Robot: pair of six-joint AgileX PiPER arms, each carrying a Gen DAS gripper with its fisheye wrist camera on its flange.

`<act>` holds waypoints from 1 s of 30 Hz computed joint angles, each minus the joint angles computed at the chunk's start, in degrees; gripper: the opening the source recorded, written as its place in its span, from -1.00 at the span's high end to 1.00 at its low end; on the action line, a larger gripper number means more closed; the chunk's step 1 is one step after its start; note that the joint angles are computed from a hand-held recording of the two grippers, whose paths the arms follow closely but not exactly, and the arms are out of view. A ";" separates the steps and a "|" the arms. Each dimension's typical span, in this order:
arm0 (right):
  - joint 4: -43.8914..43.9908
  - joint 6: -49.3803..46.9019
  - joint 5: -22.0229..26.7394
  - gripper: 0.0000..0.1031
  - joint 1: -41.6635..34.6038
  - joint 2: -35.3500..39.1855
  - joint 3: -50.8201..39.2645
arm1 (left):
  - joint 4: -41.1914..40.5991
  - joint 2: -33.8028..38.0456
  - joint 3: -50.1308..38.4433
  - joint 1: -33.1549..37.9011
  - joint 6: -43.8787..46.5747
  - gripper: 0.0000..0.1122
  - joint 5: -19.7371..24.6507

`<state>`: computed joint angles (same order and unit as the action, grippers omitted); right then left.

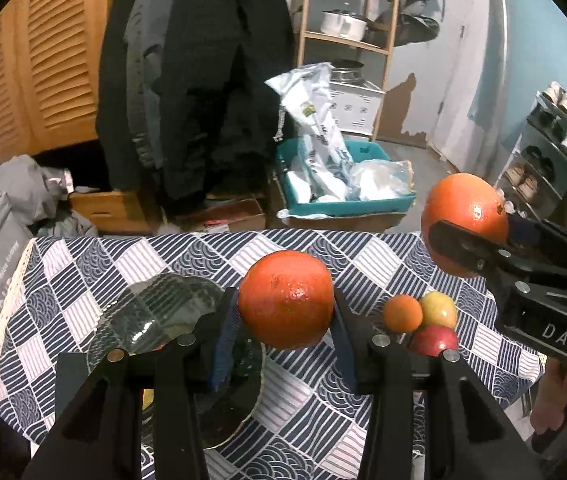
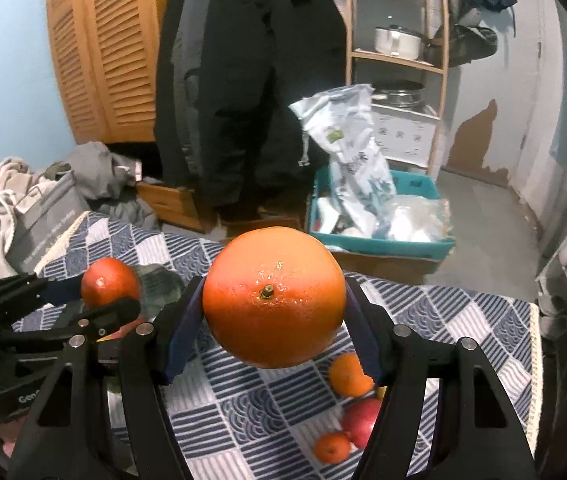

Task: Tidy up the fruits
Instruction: 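Carry the small orange in left gripper while right gripper carries the large orange toward the glass bowl, then lower the small orange into the bowl and open left gripper while right gripper releases the large orange there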

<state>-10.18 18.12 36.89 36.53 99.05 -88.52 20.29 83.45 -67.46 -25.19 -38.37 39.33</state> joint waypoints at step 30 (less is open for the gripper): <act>11.65 -7.34 13.34 -0.32 6.42 29.05 -32.42 | -8.72 3.65 10.47 21.31 11.68 0.20 -7.81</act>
<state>1.47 10.78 50.24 42.95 128.10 -120.94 11.57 87.10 -56.99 -3.88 -26.69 31.52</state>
